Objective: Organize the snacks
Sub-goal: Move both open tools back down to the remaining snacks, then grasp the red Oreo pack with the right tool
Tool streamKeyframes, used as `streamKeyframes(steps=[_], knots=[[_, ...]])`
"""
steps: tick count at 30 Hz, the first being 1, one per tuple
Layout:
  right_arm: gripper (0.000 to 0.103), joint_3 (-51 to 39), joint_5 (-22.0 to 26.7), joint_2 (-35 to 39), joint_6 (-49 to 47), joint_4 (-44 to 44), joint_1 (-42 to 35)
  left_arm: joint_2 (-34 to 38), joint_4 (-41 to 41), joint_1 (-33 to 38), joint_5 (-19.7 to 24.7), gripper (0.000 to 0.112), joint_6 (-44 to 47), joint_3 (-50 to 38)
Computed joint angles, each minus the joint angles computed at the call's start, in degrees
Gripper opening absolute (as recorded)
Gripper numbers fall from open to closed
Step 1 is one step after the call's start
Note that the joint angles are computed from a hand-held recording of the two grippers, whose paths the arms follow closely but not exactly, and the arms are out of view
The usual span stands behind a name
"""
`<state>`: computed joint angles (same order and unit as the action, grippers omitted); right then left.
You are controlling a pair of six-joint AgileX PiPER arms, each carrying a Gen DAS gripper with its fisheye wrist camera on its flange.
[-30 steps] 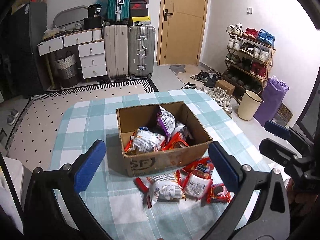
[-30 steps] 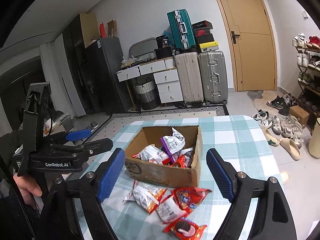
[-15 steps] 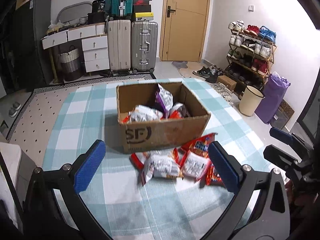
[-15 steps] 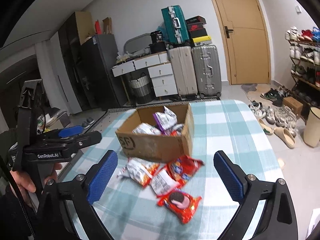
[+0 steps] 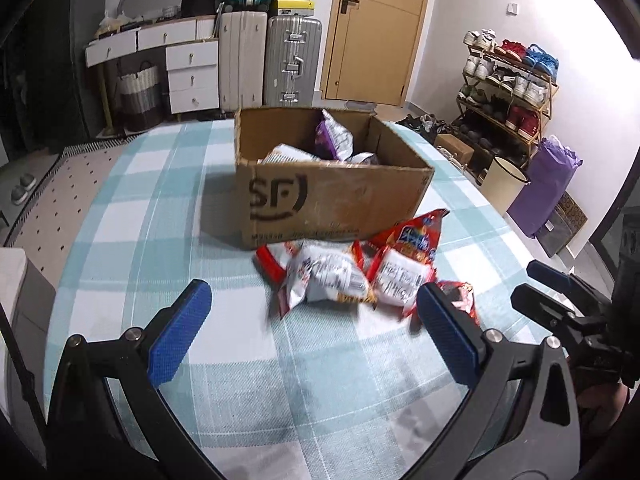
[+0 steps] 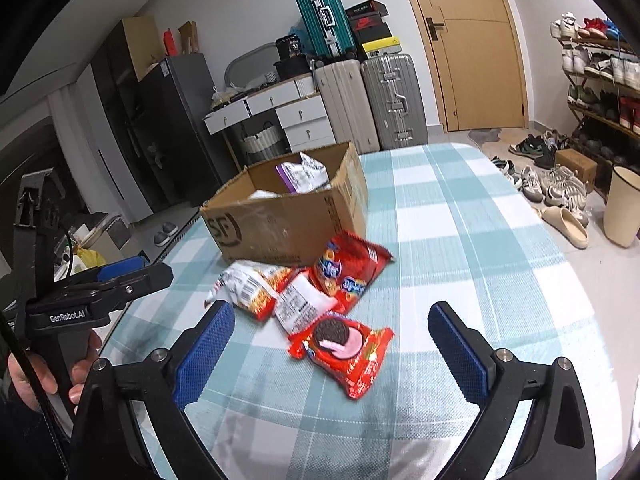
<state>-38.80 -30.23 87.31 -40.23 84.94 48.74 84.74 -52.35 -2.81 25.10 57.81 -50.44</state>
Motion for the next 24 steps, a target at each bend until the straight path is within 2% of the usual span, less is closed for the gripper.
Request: streamKeyframes(steps=[9, 20, 24], knots=[[0.099, -1.2, 4.7, 7.2, 8.3, -7.8, -3.7, 4.8, -9.9, 2.9, -0.6, 0.102, 11.0, 2.0], [0.099, -5.8, 9.8, 13.5, 6.7, -8.0, -7.6, 9.2, -13.9, 3.5, 0.1, 0.102, 15.6, 1.4], [0.099, -8.6, 11.1, 15.7, -0.9, -1.4, -8.3, 10.3, -15.7, 4.3, 0.2, 0.102, 17.6, 1.4]])
